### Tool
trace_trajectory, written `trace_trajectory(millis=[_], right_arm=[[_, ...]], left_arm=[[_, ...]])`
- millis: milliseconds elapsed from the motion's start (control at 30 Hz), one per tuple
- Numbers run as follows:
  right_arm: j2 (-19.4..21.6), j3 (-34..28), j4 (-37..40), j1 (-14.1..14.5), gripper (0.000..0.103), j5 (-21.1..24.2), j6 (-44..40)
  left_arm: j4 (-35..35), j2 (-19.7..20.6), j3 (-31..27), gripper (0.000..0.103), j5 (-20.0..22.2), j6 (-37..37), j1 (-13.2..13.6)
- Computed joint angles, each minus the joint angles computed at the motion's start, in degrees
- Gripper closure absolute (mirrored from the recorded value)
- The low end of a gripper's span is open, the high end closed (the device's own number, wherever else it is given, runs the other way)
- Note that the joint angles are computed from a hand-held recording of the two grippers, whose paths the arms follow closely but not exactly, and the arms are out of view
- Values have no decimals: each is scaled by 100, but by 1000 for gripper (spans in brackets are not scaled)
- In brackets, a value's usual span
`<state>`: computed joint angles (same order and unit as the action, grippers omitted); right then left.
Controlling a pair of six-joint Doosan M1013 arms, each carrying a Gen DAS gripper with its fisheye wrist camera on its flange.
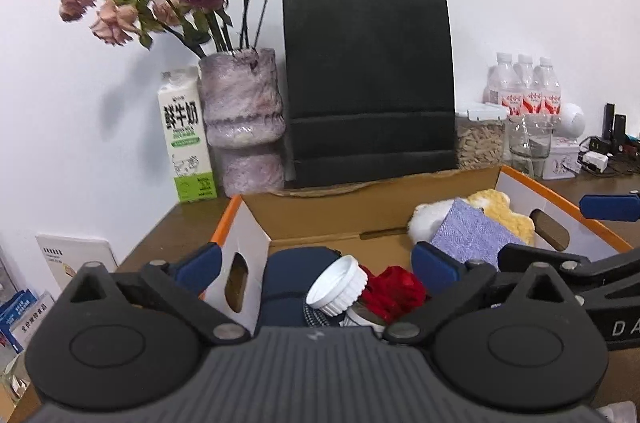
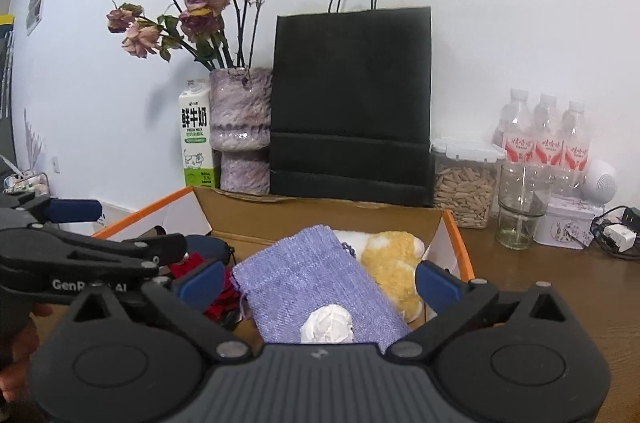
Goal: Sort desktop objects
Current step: 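Withdraw both grippers from the box back toward the table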
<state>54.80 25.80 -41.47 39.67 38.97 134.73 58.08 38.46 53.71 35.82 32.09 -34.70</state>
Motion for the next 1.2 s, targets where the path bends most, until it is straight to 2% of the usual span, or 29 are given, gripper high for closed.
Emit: trace_trajectory(millis=[300, 667, 933, 1200], right_arm=[[-298, 545, -568, 81, 0, -162, 490], [-775, 1354, -1119, 186, 0, -318, 1007], [-1100, 1939, -977, 255, 0, -280, 1205], [-1339, 2404, -558, 374, 0, -273, 900]], left_arm=[[794, -245, 445, 0, -44, -936, -71], [1050, -580, 1000, 0, -26, -1392, -161], [680, -925, 1511, 0, 43, -1378, -174], [129, -1225, 1935, 0, 1, -811, -199]])
